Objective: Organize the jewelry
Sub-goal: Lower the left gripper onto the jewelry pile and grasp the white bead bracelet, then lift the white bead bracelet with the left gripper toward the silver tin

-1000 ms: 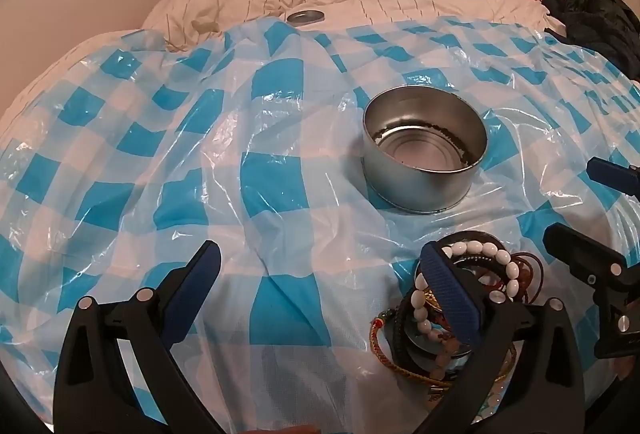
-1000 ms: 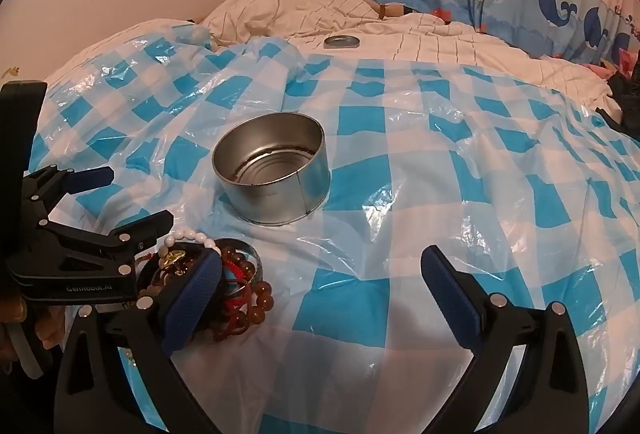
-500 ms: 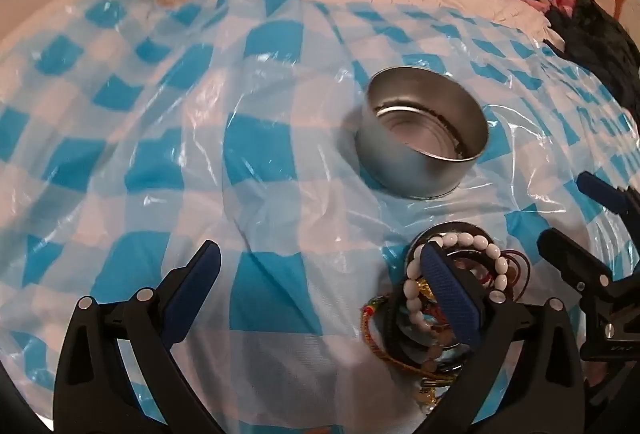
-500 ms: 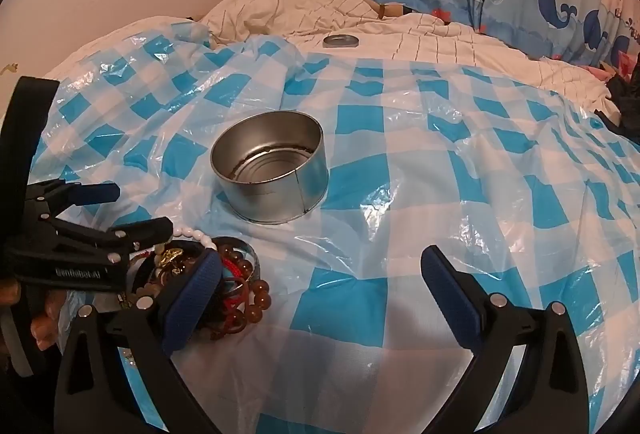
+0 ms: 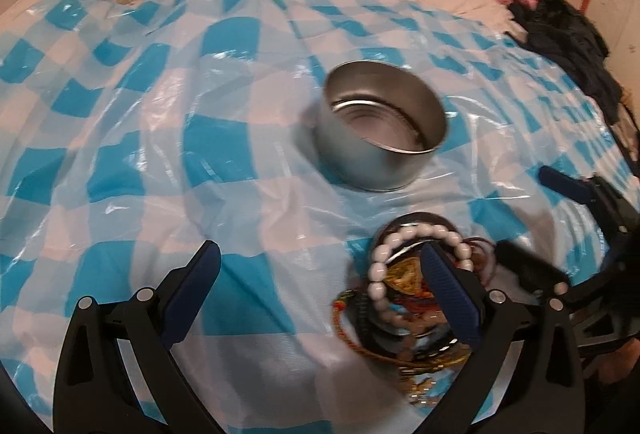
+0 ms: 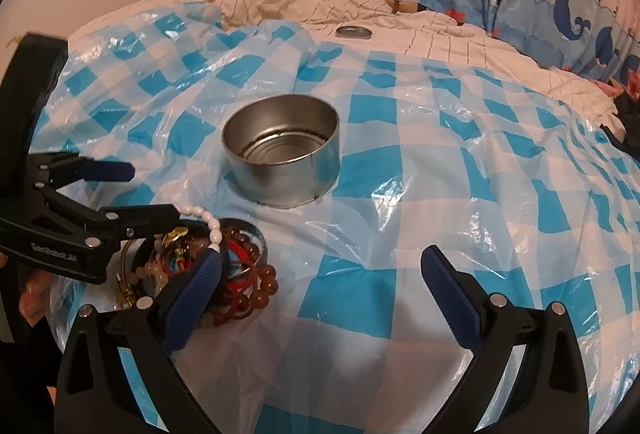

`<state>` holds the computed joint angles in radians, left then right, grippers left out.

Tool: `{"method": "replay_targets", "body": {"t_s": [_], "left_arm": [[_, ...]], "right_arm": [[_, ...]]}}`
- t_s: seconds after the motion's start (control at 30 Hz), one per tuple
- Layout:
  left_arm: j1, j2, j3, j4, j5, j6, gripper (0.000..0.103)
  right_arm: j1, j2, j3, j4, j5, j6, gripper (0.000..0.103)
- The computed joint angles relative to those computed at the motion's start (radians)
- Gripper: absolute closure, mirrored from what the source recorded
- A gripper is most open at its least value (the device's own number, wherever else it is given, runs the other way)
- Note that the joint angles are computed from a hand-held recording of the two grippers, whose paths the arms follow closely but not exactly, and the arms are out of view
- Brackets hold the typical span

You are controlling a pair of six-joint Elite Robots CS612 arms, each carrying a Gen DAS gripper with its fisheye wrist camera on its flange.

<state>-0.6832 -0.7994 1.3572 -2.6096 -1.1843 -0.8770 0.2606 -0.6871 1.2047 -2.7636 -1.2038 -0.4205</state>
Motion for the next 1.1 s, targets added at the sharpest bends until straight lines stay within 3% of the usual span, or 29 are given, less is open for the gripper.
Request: {"method": "replay_targets", "body": {"t_s": [0.2, 0.37, 0.43, 0.53, 0.6, 0.7, 0.9, 1.1], "left_arm": [[-0.005, 0.016, -0.016, -0.058, -0.02, 0.09, 0.007], [-0.007, 0.02, -0.014, -0.099, -0.027, 0.098, 0.007], [-0.005, 0.021, -0.02, -0.071, -0.03, 0.08, 0.008], [0.002, 0.023, -0.017, -0.091, -0.07, 0.078, 0.032], [0.006, 0.024, -0.009, -0.115, -0.101, 0.083, 0.06], [0.005, 0.028, -0.016, -0.103, -0.12, 0.118, 0.078], [0.003, 0.016, 0.001, -0.147, -0.109, 0.144, 0.096], [0.008, 0.002, 0.029, -0.233, -0.123, 0.149, 0.096]], "right_arm": [[0.003, -0.001, 0.0, 0.026, -0.017, -0.021, 0.007], [0.004, -0.003, 0.001, 0.035, -0.018, -0.027, 0.007], [0.003, -0.004, 0.002, 0.042, -0.017, -0.033, 0.007], [0.004, -0.004, 0.0, 0.051, -0.019, -0.038, 0.007], [0.004, -0.004, 0.0, 0.053, -0.02, -0.041, 0.007], [0.004, -0.005, 0.0, 0.06, -0.02, -0.046, 0.007], [0.003, -0.005, -0.001, 0.078, -0.005, -0.053, 0.007], [-0.004, -0.001, -0.015, 0.127, 0.04, -0.035, 0.007]]}}
